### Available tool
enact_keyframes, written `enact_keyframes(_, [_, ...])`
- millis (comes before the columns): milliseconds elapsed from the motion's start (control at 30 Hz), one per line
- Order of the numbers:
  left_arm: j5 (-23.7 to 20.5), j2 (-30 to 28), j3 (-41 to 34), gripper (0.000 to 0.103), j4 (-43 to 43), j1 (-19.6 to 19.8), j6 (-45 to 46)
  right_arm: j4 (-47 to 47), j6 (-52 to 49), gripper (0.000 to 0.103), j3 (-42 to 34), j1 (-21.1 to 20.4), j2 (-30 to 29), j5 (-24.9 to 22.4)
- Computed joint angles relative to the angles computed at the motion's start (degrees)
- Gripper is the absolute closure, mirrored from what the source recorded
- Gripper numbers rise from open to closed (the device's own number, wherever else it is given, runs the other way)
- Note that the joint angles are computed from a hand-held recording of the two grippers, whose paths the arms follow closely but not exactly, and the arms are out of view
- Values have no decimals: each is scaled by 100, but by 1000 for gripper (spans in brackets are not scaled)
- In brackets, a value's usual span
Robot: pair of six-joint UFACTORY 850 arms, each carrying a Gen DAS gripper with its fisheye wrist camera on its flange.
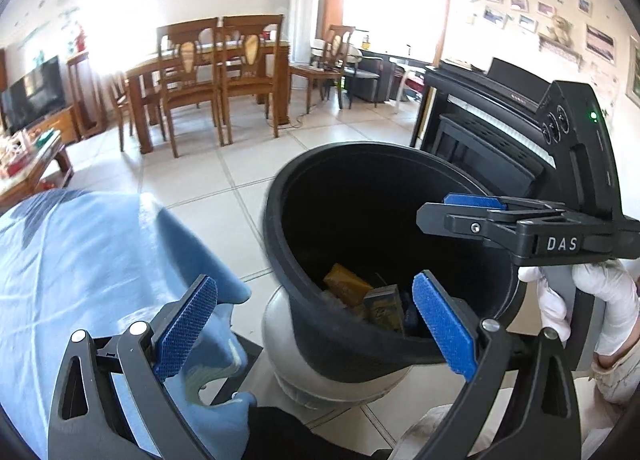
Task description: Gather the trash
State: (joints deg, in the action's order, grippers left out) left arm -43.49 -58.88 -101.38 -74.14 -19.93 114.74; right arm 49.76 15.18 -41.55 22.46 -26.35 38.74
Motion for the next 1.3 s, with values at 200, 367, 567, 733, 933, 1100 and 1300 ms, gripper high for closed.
enact_keyframes(200, [31, 22, -39, 5, -174, 247, -14, 119, -432, 8, -560, 14, -234, -227])
enact_keyframes(367, [34, 68, -29, 5, -505, 528, 157, 280, -1033, 6, -1240, 84, -540, -347])
enact_keyframes(567, [137, 2, -203, 5, -916, 937, 141, 343, -1899, 6, -2363, 163, -1066, -581])
enact_keyframes(733, [558, -43, -328, 5, -1383, 1260, 134, 407, -2797, 5, -3555, 261, -1684, -779])
enact_keyframes(933, [1099, -157, -587, 5, -1859, 1595, 44, 625, -3899, 5, -5271, 380, -2643, -1164])
enact_keyframes(1100, [1275, -145, -645, 5, -2178, 1775, 50, 747, -4402, 5, -6784, 431, -3468, -1679])
enact_keyframes(1300, [1387, -156, -757, 5, -2647, 1942, 192, 1710, -5847, 5, -8506, 523, -4400, -1992])
